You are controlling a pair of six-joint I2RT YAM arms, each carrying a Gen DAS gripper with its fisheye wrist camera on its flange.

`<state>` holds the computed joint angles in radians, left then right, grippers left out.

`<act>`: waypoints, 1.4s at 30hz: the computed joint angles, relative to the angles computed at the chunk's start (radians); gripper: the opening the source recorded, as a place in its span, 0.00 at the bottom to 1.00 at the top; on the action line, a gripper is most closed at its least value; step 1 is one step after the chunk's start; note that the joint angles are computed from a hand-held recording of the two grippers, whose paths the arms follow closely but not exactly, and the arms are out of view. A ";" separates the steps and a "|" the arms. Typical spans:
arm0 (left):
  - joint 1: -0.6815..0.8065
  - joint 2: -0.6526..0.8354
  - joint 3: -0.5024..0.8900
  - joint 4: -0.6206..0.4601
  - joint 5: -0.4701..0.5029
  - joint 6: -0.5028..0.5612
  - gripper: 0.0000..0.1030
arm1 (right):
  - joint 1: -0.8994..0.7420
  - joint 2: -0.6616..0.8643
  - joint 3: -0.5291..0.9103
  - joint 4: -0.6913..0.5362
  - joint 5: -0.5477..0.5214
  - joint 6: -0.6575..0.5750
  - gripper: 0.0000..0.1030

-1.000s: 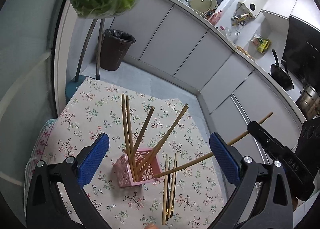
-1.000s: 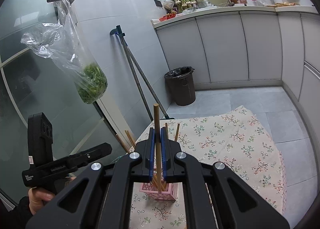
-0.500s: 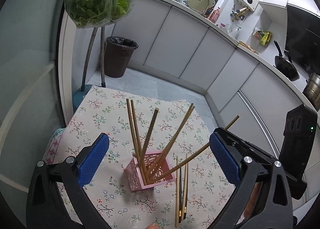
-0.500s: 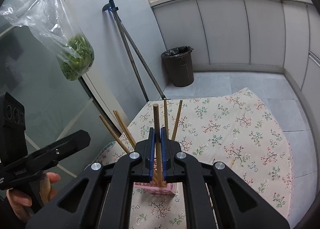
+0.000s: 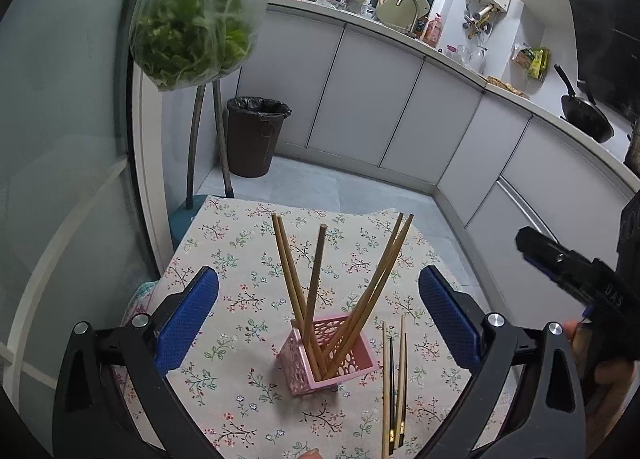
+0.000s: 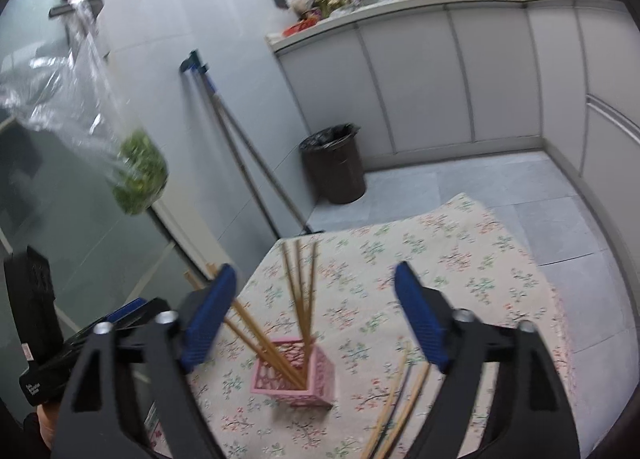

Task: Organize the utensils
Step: 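Move the open left gripper back down to the remaining chopsticks, then close the left gripper on a few chopsticks on the cloth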

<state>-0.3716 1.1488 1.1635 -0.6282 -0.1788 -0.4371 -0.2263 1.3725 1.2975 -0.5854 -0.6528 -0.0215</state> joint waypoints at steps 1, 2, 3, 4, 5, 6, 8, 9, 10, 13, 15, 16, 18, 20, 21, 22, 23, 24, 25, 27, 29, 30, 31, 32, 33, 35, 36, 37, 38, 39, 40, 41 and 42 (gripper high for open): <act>-0.019 0.007 0.008 -0.010 -0.017 0.002 0.93 | -0.017 -0.001 0.000 -0.003 0.009 -0.017 0.86; -0.032 0.013 0.013 -0.016 -0.027 0.003 0.93 | -0.031 -0.001 0.001 -0.006 0.016 -0.033 0.88; -0.050 0.021 0.019 -0.021 -0.037 0.005 0.93 | -0.048 0.000 0.001 -0.013 0.026 -0.055 0.88; -0.064 0.028 0.024 -0.025 -0.042 0.007 0.93 | -0.067 0.003 0.004 -0.023 0.033 -0.081 0.89; -0.086 0.038 0.029 -0.031 -0.053 0.007 0.93 | -0.083 0.007 0.006 -0.032 0.035 -0.099 0.89; -0.109 0.050 0.034 -0.035 -0.062 0.007 0.93 | -0.104 0.013 0.009 -0.043 0.037 -0.121 0.89; -0.154 0.081 0.050 -0.048 -0.077 0.004 0.93 | -0.147 0.025 0.015 -0.066 0.036 -0.159 0.90; -0.174 0.096 0.056 -0.052 -0.082 0.002 0.93 | -0.169 0.031 0.019 -0.079 0.036 -0.180 0.90; -0.193 0.113 0.064 -0.057 -0.087 0.002 0.93 | -0.192 0.039 0.024 -0.093 0.035 -0.203 0.91; -0.263 0.201 0.121 -0.102 -0.104 0.003 0.93 | -0.238 0.067 0.035 -0.118 0.047 -0.254 0.91; -0.297 0.257 0.161 -0.124 -0.102 0.003 0.93 | -0.263 0.087 0.044 -0.134 0.065 -0.281 0.91; -0.306 0.278 0.174 -0.130 -0.098 0.003 0.93 | -0.277 0.101 0.049 -0.141 0.078 -0.299 0.91; -0.337 0.345 0.216 -0.149 -0.096 0.000 0.93 | -0.295 0.122 0.053 -0.144 0.112 -0.329 0.91; -0.356 0.394 0.246 -0.158 -0.101 -0.009 0.93 | -0.314 0.150 0.063 -0.153 0.134 -0.355 0.91; -0.363 0.417 0.259 -0.160 -0.097 -0.014 0.93 | -0.327 0.170 0.072 -0.161 0.140 -0.365 0.91; -0.368 0.449 0.277 -0.160 -0.088 -0.017 0.93 | -0.340 0.190 0.083 -0.170 0.143 -0.373 0.91; -0.372 0.465 0.284 -0.160 -0.086 -0.020 0.92 | -0.351 0.204 0.090 -0.177 0.143 -0.380 0.91; -0.374 0.498 0.302 -0.162 -0.079 -0.024 0.89 | -0.364 0.224 0.101 -0.181 0.145 -0.383 0.91; -0.372 0.526 0.319 -0.167 -0.064 -0.026 0.86 | -0.373 0.240 0.109 -0.182 0.147 -0.381 0.91; -0.366 0.574 0.350 -0.181 -0.029 -0.037 0.75 | -0.388 0.268 0.122 -0.185 0.150 -0.383 0.91; -0.356 0.646 0.389 -0.194 0.014 -0.054 0.60 | -0.390 0.295 0.136 -0.196 0.162 -0.387 0.91; -0.355 0.669 0.399 -0.196 0.023 -0.059 0.52 | -0.390 0.311 0.143 -0.200 0.170 -0.393 0.91; -0.353 0.697 0.413 -0.197 0.032 -0.061 0.50 | -0.389 0.323 0.147 -0.201 0.176 -0.399 0.91; -0.350 0.732 0.434 -0.204 0.026 -0.066 0.46 | -0.388 0.329 0.149 -0.203 0.180 -0.403 0.91; -0.348 0.766 0.459 -0.215 0.016 -0.069 0.39 | -0.386 0.338 0.153 -0.205 0.184 -0.409 0.91; -0.339 0.823 0.500 -0.226 -0.010 -0.068 0.26 | -0.385 0.348 0.157 -0.211 0.183 -0.419 0.91; -0.333 0.850 0.518 -0.232 -0.021 -0.069 0.19 | -0.384 0.353 0.164 -0.216 0.181 -0.421 0.91; -0.329 0.867 0.529 -0.235 -0.023 -0.070 0.17 | -0.383 0.359 0.168 -0.218 0.179 -0.423 0.91; -0.321 0.890 0.542 -0.239 -0.024 -0.072 0.15 | -0.382 0.360 0.170 -0.221 0.177 -0.425 0.91; -0.315 0.912 0.555 -0.245 -0.027 -0.075 0.12 | -0.381 0.363 0.171 -0.222 0.175 -0.427 0.91; -0.309 0.921 0.559 -0.247 -0.026 -0.075 0.11 | -0.380 0.366 0.173 -0.223 0.173 -0.429 0.91; -0.301 0.940 0.565 -0.245 -0.024 -0.079 0.09 | -0.378 0.369 0.176 -0.227 0.173 -0.431 0.91; -0.293 0.957 0.575 -0.246 -0.022 -0.080 0.09 | -0.375 0.372 0.179 -0.229 0.173 -0.434 0.91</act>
